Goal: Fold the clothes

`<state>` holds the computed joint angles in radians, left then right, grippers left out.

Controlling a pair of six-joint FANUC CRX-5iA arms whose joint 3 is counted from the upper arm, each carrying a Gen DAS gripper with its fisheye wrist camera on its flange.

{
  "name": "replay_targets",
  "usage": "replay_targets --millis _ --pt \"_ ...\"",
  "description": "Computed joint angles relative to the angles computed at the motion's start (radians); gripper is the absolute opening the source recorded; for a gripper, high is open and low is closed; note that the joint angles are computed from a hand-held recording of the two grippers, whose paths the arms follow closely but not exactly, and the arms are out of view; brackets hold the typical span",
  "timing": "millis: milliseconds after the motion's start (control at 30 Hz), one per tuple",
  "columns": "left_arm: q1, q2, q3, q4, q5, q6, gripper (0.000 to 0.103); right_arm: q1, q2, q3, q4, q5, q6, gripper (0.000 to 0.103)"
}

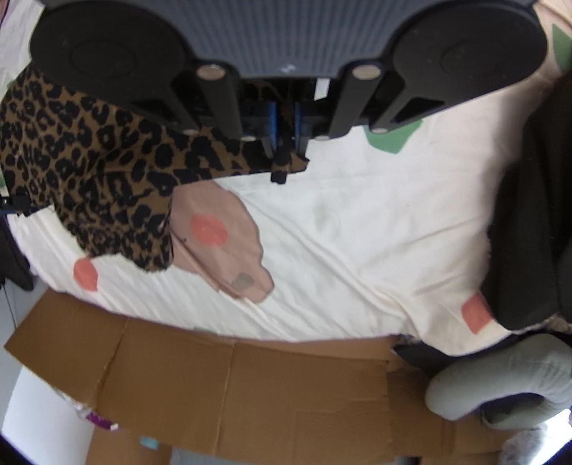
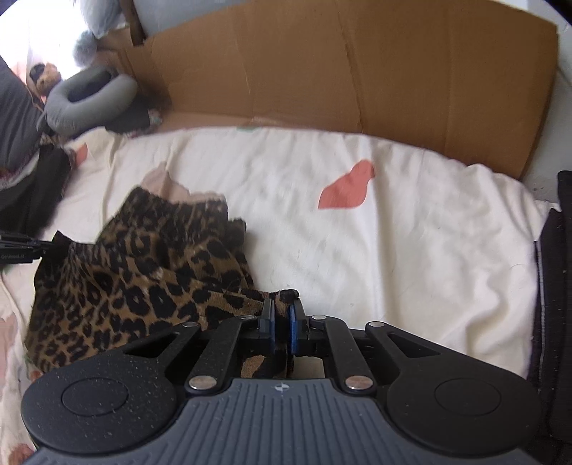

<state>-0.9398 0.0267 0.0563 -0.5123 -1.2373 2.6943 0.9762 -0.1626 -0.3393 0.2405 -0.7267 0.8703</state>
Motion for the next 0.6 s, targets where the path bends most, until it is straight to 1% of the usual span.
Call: replay_targets --millis 367,600 --pt "-0.069 -0.012 0.084 -0.098 -0.087 0.064 0.009 0.042 -0.091 -0.049 0.13 0.016 -0.146 0.005" --pt "-0.074 -0.006 0.13 -0.148 -0.108 0.06 0.009 0.033 -0.089 -0.026 0.162 0.03 -0.164 0.005"
